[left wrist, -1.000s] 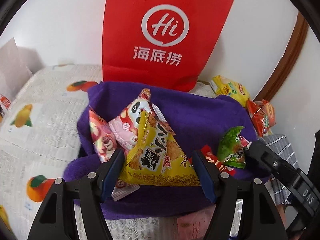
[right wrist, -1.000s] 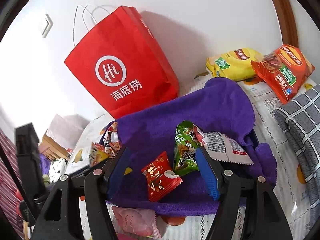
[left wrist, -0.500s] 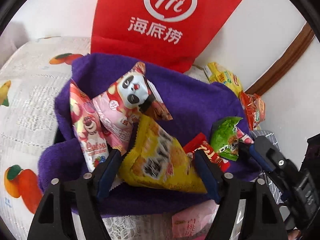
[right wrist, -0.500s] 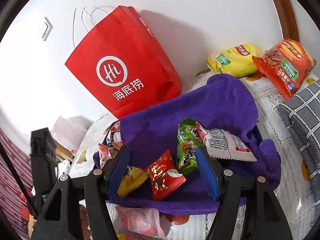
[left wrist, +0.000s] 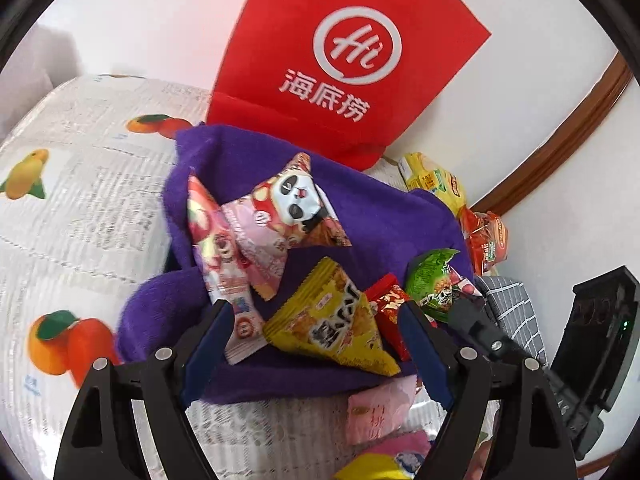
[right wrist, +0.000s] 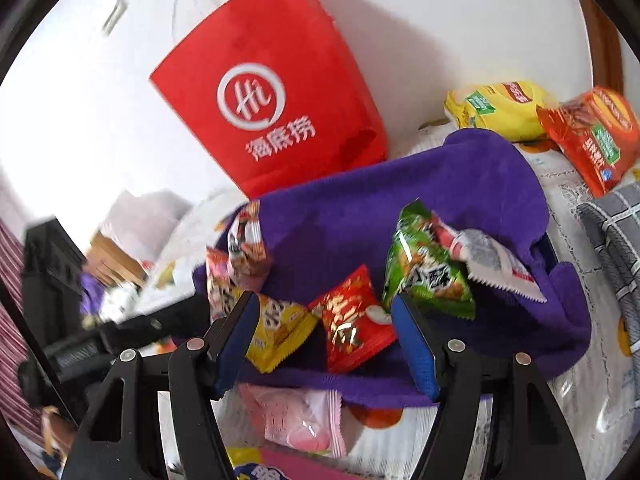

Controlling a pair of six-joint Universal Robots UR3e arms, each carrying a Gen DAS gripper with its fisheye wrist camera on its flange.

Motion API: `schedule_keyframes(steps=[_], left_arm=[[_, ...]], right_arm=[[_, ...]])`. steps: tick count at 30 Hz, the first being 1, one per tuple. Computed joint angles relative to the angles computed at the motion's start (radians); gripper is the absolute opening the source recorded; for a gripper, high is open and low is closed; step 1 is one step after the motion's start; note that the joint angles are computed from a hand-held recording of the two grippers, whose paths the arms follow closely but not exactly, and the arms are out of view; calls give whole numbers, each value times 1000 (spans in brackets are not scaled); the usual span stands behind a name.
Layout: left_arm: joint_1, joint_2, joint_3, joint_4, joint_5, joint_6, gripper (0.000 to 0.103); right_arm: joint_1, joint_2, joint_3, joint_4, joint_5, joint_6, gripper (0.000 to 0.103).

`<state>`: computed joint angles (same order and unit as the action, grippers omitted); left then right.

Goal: Organize snacks
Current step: 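Move the right tool back to the pile toward the pink mochi pack, then grasp the pink mochi pack with the right tool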

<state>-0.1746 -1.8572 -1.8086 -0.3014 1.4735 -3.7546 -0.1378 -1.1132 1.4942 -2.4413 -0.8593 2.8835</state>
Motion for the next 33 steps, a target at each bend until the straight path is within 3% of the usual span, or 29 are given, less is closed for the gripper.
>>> schedule_keyframes(steps=[8,10,19,28,33], left_arm=[[-42,83,-60,-11,144,41,83],[-48,80,-49,-22,159,47,83],[-29,122,-88,8,104,45,83],[11,150,-121,25,21,40,83],[20,160,-137,40,8,33,82]], right_arm=[[22,-182,192,3,-38,-86,70],[36,-218,225,28,-82,-92,77],[117,-104,106,168,-227,-54,78],[253,-37,33,113,-440,-28,80],[278,-24,30,86,-486,-14,78]])
